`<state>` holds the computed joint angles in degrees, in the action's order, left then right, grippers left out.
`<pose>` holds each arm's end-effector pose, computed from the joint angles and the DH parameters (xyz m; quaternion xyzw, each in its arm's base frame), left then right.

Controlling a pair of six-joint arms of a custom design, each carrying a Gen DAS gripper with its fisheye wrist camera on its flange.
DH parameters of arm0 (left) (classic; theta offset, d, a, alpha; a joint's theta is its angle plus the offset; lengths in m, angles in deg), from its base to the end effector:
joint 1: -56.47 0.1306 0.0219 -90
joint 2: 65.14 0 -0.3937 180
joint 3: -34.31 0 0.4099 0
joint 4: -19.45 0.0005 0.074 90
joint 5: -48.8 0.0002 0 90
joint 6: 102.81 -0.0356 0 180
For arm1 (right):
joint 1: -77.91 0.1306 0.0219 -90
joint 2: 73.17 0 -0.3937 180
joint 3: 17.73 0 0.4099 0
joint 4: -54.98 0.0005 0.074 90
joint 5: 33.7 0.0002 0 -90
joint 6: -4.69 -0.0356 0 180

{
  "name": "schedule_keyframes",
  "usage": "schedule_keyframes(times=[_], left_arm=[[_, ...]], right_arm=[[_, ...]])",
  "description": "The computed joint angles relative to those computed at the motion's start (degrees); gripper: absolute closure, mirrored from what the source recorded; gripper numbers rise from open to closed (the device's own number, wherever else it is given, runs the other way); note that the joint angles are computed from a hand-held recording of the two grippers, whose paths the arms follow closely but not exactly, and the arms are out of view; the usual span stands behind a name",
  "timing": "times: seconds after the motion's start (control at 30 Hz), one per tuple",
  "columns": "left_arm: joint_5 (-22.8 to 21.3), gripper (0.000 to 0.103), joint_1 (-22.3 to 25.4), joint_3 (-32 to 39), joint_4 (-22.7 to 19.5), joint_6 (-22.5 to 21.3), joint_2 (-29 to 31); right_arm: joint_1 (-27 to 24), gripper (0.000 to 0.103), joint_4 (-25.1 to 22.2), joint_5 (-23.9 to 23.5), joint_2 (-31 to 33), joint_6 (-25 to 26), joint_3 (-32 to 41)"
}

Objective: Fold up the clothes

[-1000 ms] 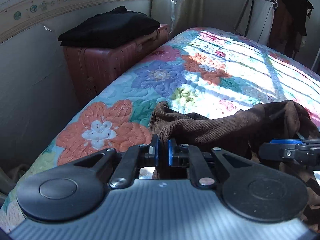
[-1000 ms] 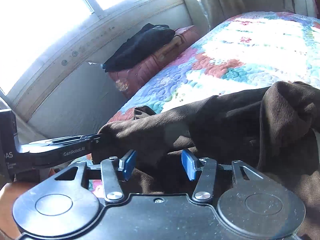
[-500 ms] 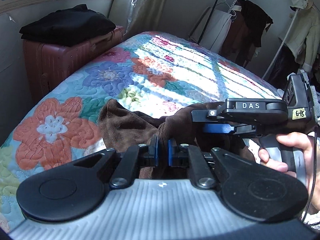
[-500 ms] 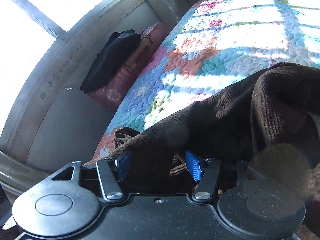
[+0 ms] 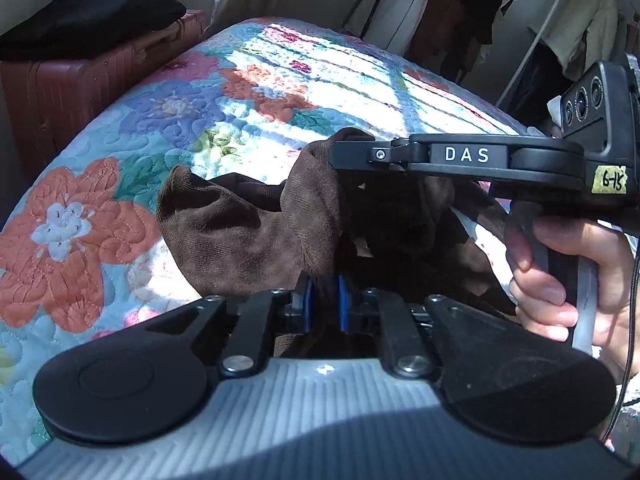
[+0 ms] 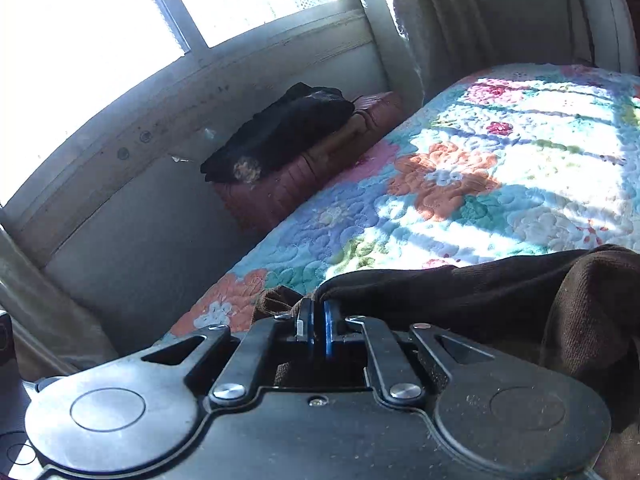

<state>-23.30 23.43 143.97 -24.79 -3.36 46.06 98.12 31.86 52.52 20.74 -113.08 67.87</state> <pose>0.5379 -0.3635 0.4092 0.2444 0.8839 -0.2691 0.2943 0.5133 0.1909 0.4069 0.0414 0.8709 0.2251 0.4350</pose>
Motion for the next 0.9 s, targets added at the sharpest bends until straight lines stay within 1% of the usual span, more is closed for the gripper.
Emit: schedule_keyframes(times=[0.03, 0.07, 0.1, 0.13, 0.2, 0.3, 0.37, 0.43, 0.5, 0.53, 0.57, 0.6, 0.63, 0.67, 0.73, 0.8, 0.83, 0.9], left_arm=[[0.00, 0.085, 0.11, 0.05, -0.06, 0.27, 0.01], [0.74, 0.072, 0.28, -0.12, 0.37, 0.53, -0.14], [1.72, 0.063, 0.48, -0.41, 0.99, 0.79, -0.35], [2.69, 0.051, 0.67, -0.67, 1.61, 1.07, -0.56], [2.88, 0.050, 0.69, -1.61, 3.34, 0.86, -1.46], [1.01, 0.043, 0.21, -3.76, 7.24, -1.18, -3.51], [-0.63, 0.032, -0.27, -5.23, 10.17, -2.70, -4.79], [-1.87, 0.027, -0.94, -6.07, 12.26, -4.76, -5.31], [-2.37, 0.025, -1.72, -6.14, 12.84, -7.11, -5.32], [-2.75, 0.026, -2.10, -6.04, 12.98, -8.05, -5.18], [-3.17, 0.031, -2.44, -5.52, 12.30, -8.53, -4.91], [-3.58, 0.043, -2.76, -4.89, 11.37, -8.88, -4.62], [-3.99, 0.090, -3.08, -4.26, 10.43, -9.23, -4.32], [-3.85, 0.090, -3.10, -3.67, 9.64, -8.95, -4.04], [-3.67, 0.090, -2.85, -3.60, 9.47, -7.18, -4.26], [-5.84, 0.090, -2.51, -3.87, 9.95, -5.26, -4.57], [-7.08, 0.090, -2.33, -3.99, 10.17, -4.31, -4.71], [-10.39, 0.090, -1.16, -4.26, 10.51, -0.01, -4.91]], right_arm=[[-0.03, 0.096, 0.36, -1.07, -0.37, -0.15, -0.40], [-0.07, 0.096, 0.72, -2.17, -0.73, -0.37, -0.80], [0.00, 0.096, 2.22, -2.82, -1.36, -1.10, -1.83], [0.09, 0.096, 3.90, -3.38, -2.02, -1.90, -2.95], [0.01, 0.096, 8.60, -5.93, -3.95, -3.63, -5.99], [0.39, 0.096, 8.97, -6.92, -5.89, -3.00, -7.39], [0.51, 0.096, 8.91, -7.81, -7.34, -2.02, -8.22], [0.51, 0.096, 9.66, -9.34, -8.28, -2.00, -9.01], [0.56, 0.096, 10.33, -11.13, -9.20, -1.98, -9.69], [0.72, 0.096, 10.36, -11.56, -9.37, -1.73, -9.77], [0.90, 0.096, 10.34, -11.93, -9.51, -1.46, -9.82], [1.11, 0.096, 10.05, -12.23, -9.65, -1.01, -9.82], [1.33, 0.096, 9.72, -12.53, -9.80, -0.53, -9.81], [1.68, 0.096, 9.21, -11.97, -10.09, 0.23, -9.90], [1.83, 0.096, 9.08, -10.73, -10.71, 0.46, -10.30], [1.44, 0.096, 9.08, -10.14, -11.34, -0.23, -10.71], [1.36, 0.096, 8.09, -9.00, -11.42, 0.16, -10.46], [1.42, 0.096, 5.27, -6.02, -11.39, 1.80, -9.69]])
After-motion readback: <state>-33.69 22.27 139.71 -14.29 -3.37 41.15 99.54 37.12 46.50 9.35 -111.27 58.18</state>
